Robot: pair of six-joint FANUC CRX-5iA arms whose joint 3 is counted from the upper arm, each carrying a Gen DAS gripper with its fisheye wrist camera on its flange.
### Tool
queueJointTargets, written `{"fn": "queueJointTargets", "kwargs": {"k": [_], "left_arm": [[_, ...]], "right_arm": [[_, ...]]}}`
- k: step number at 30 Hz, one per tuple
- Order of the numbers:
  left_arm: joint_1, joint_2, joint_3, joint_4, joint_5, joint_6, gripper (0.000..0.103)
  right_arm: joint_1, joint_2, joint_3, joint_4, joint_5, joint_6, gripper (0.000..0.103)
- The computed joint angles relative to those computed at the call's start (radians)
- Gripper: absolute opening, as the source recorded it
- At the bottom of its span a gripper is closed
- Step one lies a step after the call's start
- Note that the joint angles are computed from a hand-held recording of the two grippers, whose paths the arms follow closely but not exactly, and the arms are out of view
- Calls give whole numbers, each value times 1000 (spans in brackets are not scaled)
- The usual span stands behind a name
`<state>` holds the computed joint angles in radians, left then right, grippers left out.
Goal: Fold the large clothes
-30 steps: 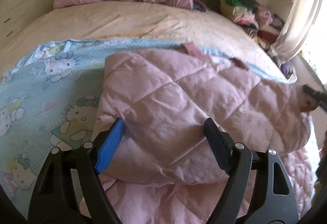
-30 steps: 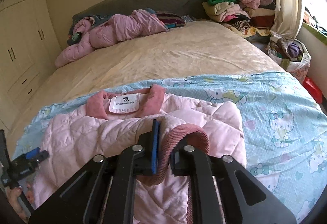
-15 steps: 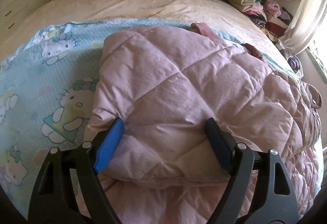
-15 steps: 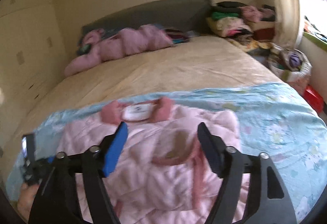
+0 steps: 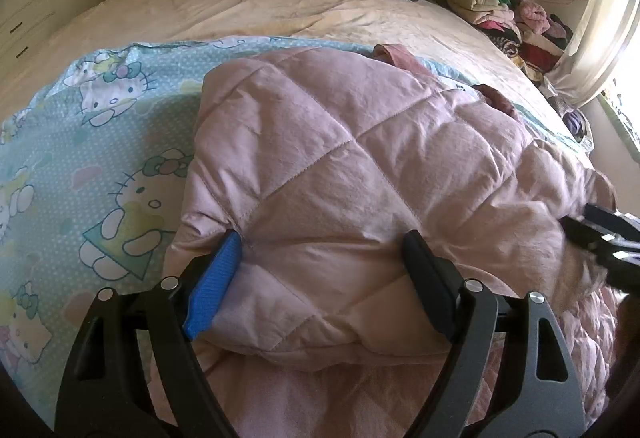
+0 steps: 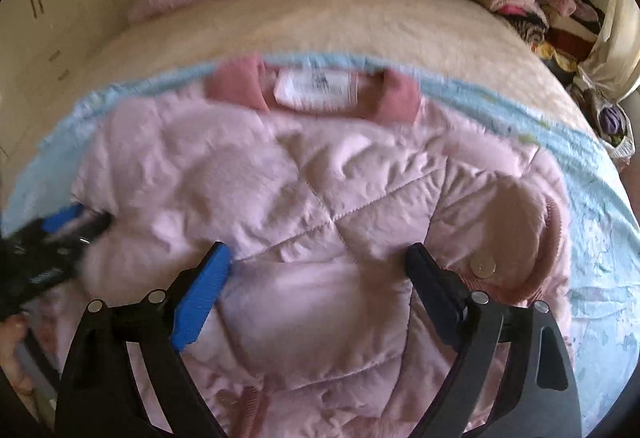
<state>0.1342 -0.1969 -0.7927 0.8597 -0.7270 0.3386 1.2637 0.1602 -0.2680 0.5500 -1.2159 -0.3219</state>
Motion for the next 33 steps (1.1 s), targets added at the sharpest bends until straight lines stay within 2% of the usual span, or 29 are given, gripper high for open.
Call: {"fn": "queueJointTargets", "kwargs": {"k": [9,14,19,23,27,33], "left_arm": [[-1,-1,4,-8,2,7,75],[23,-14,41,-67,-60,52,77],[46,-29,60,-73,-126,68,94],[53,-54,72,-92,-151,95,94],[74,-84,70,-63,-206,72,94],[93,-152,71,-113,-227,83,94]], "right_arm": [[-8,31,-36,29,47,-72,96],[40,-40,-97,99,63,-200,97],[106,-103,-146,162,17,-363,98],[142,-135,-160,175,-13,-417,99],[170,-141,-149,182,-53,-442,99],[201,-148,-134,212,-94,-468,99]]}}
